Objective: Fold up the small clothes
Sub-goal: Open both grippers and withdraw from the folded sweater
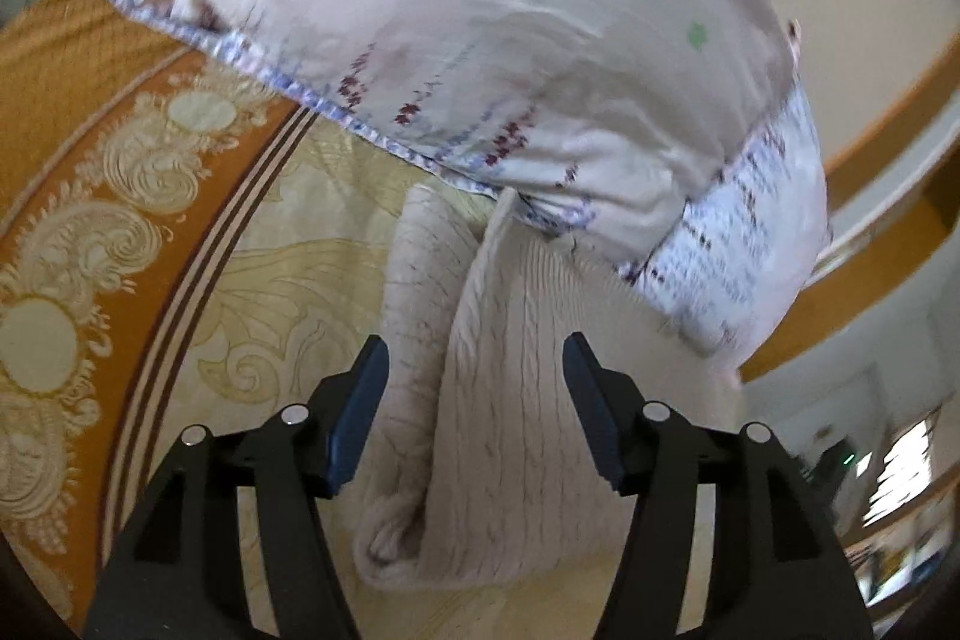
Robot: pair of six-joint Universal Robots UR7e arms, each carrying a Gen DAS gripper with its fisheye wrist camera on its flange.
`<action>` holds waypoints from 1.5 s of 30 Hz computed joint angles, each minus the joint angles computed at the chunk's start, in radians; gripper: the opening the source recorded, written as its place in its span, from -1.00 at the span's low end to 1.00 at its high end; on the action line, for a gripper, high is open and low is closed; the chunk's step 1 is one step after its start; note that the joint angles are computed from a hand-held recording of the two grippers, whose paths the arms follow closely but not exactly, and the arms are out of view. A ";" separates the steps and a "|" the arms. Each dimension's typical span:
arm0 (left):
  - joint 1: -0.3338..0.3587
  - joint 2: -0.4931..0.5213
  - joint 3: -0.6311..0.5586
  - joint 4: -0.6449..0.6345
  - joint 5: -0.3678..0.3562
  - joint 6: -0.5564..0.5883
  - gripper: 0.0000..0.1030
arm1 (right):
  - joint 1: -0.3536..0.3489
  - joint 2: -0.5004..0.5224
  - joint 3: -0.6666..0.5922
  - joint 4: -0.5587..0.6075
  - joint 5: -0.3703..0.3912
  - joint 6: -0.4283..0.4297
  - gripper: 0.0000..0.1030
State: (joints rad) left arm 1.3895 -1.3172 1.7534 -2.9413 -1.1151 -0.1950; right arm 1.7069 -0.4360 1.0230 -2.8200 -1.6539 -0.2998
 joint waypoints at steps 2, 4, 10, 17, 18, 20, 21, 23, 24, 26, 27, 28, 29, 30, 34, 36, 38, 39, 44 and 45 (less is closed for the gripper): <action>-0.016 -0.001 0.011 0.003 0.032 0.032 0.16 | 0.002 -0.001 0.009 0.004 -0.017 -0.015 -0.09; -0.026 0.004 0.012 0.015 0.058 0.050 0.15 | 0.006 0.003 0.012 0.003 -0.050 -0.031 -0.09; -0.034 0.030 0.003 0.049 0.107 0.057 -0.05 | 0.017 0.027 0.007 -0.023 -0.131 -0.102 -0.25; -0.014 0.034 -0.013 0.111 0.084 0.026 -0.83 | 0.016 0.001 0.058 -0.073 -0.104 -0.118 -0.83; -0.013 0.030 -0.009 0.112 0.079 0.028 -0.84 | 0.017 -0.007 0.073 -0.088 -0.097 -0.115 -0.83; -0.014 0.021 -0.004 0.117 0.072 0.029 -0.85 | 0.018 -0.028 0.107 -0.115 -0.082 -0.104 -0.84; -0.016 0.014 0.001 0.118 0.069 0.035 -0.85 | 0.018 -0.039 0.126 -0.128 -0.081 -0.098 -0.84; -0.019 0.006 0.005 0.123 0.067 0.041 -0.86 | 0.018 -0.051 0.148 -0.140 -0.081 -0.088 -0.84; -0.020 0.001 0.009 0.126 0.066 0.041 -0.86 | 0.018 -0.055 0.155 -0.141 -0.084 -0.083 -0.84; -0.019 -0.011 0.020 0.132 0.056 0.043 -0.86 | 0.022 -0.058 0.167 -0.149 -0.114 -0.084 -0.84; -0.018 -0.015 0.025 0.132 0.055 0.044 -0.86 | 0.025 -0.054 0.163 -0.148 -0.136 -0.088 -0.84; -0.016 -0.018 0.030 0.130 0.054 0.045 -0.86 | 0.027 -0.046 0.154 -0.145 -0.156 -0.091 -0.84; -0.013 -0.020 0.034 0.128 0.052 0.044 -0.86 | 0.030 -0.035 0.140 -0.140 -0.181 -0.093 -0.84; -0.008 -0.021 0.037 0.125 0.044 0.040 -0.86 | 0.031 -0.028 0.130 -0.134 -0.199 -0.094 -0.84; -0.005 -0.018 0.048 0.102 0.038 0.034 -0.84 | 0.047 0.020 0.058 -0.098 -0.282 -0.108 -0.83; -0.008 -0.020 0.052 0.092 0.039 0.037 -0.79 | 0.061 0.028 0.045 -0.098 -0.322 -0.121 -0.81; -0.012 -0.026 0.058 0.078 0.032 0.042 -0.64 | 0.076 0.030 0.051 -0.133 -0.345 -0.137 -0.55; -0.017 -0.028 0.063 0.062 0.037 0.047 -0.50 | 0.086 0.032 0.060 -0.175 -0.347 -0.161 -0.42; -0.088 -0.010 0.083 -0.079 0.163 0.175 0.02 | 0.122 0.056 0.045 -0.165 -0.264 -0.261 -0.07; -0.096 -0.002 0.078 -0.087 0.168 0.196 0.07 | 0.129 0.070 0.025 -0.137 -0.248 -0.276 -0.07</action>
State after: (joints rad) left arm 1.2937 -1.3197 1.8319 -3.0285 -0.9471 0.0013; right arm 1.8360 -0.3663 1.0485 -2.9568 -1.9023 -0.5762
